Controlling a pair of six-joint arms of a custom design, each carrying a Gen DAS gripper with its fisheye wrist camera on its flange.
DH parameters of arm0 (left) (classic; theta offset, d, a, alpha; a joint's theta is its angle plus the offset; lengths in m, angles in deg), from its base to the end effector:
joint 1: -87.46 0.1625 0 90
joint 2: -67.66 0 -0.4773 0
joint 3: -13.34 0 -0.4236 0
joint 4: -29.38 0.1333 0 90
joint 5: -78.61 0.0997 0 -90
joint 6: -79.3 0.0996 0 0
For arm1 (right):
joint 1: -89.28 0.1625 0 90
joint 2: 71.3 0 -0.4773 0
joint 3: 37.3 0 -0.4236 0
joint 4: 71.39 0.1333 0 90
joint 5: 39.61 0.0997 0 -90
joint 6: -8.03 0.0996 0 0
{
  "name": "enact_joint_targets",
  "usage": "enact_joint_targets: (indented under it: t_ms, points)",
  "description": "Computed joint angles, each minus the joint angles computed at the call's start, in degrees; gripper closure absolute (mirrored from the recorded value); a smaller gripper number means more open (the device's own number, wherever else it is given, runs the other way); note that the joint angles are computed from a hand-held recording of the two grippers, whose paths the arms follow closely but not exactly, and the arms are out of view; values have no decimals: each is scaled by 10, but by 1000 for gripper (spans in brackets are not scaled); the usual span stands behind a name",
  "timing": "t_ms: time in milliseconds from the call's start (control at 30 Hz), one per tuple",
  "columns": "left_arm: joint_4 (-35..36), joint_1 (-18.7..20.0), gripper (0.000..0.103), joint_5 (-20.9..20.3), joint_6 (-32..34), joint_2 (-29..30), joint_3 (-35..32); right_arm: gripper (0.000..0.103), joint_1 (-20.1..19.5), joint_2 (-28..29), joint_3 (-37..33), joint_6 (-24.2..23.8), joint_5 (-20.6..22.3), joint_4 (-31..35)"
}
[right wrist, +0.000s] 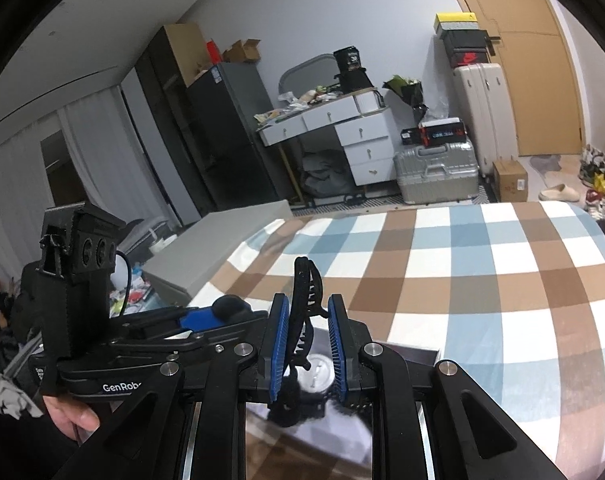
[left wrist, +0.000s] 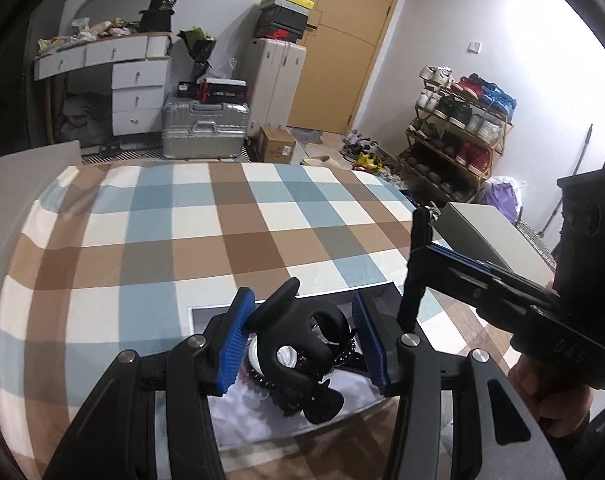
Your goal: Organize jewelry
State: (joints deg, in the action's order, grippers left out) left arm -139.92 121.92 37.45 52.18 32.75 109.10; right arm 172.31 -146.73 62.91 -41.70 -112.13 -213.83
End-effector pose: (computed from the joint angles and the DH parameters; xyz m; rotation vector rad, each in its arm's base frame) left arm -0.4701 -0.5752 0.0351 0.4348 2.4677 -1.0541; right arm 0.0847 -0.6522 0.4090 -1.1921 2.7353 -0.8637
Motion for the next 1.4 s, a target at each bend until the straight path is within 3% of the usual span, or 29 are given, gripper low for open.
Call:
enact_joint_targets:
  t_ms: [433, 600, 933, 1033, 1100, 1200, 1400]
  points:
    - [12, 7, 58, -21, -1, 6, -11, 84, -1, 16, -5, -4, -22, -11]
    - [21, 8, 58, -23, 1, 8, -15, 84, 4, 18, 0, -8, -49, -22]
    - [23, 17, 58, -56, -8, 12, -20, 83, 2, 24, -6, -3, -75, -10]
    - [34, 21, 58, -80, -12, 10, -23, 81, -4, 23, -10, 5, -64, 1]
    - [52, 18, 54, -68, -15, 10, -26, 80, -9, 22, -16, 13, -54, 22]
    - [62, 11, 33, -43, -24, 9, -23, 78, -15, 14, -10, 23, -43, 13]
    - [48, -7, 33, 13, -37, 3, -4, 63, -26, -11, 13, 32, -7, -22]
